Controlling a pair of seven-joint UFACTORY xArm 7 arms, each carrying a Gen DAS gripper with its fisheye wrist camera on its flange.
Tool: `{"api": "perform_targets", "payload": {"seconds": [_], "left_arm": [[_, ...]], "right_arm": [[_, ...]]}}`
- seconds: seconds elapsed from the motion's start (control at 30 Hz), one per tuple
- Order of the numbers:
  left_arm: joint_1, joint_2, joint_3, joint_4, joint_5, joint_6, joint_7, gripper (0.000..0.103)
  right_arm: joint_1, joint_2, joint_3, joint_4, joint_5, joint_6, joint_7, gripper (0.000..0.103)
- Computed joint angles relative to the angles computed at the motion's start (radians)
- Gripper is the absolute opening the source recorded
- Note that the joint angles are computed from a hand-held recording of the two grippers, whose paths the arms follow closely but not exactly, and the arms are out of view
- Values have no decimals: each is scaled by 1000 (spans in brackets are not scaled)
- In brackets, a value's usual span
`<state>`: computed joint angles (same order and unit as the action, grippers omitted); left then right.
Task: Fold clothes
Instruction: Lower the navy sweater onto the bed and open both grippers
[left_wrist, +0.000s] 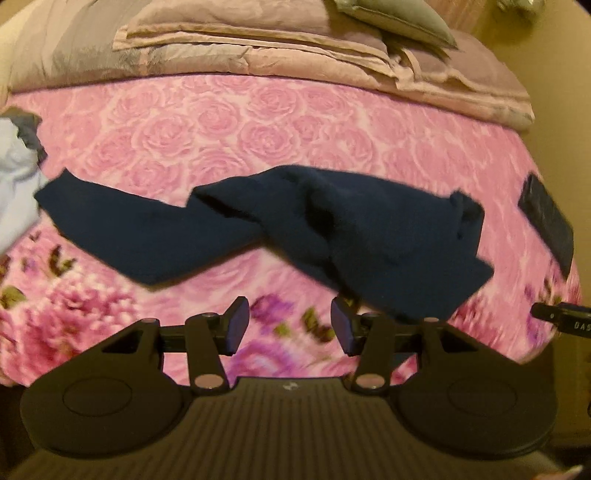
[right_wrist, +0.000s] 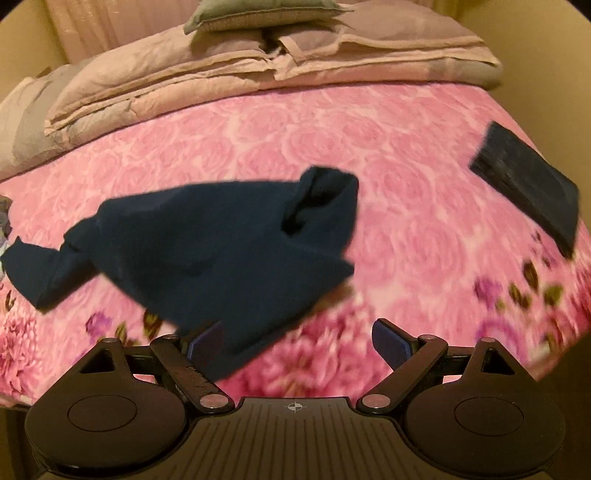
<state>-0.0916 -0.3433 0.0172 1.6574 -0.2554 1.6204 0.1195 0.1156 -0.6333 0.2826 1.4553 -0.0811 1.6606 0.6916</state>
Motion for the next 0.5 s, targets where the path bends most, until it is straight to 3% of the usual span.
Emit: {"api": "perform_targets", "payload": {"seconds": [0.2,0.5], "left_arm": [[-12,-8,-69,-100,38,-108,-144,44],[-12,-32,-64,-201,120,-140,-198,44]], "right_arm": [[36,8,-159,-121,45,-167,-245,85],[55,-9,-190,-310,107,-289,-493,85]]}}
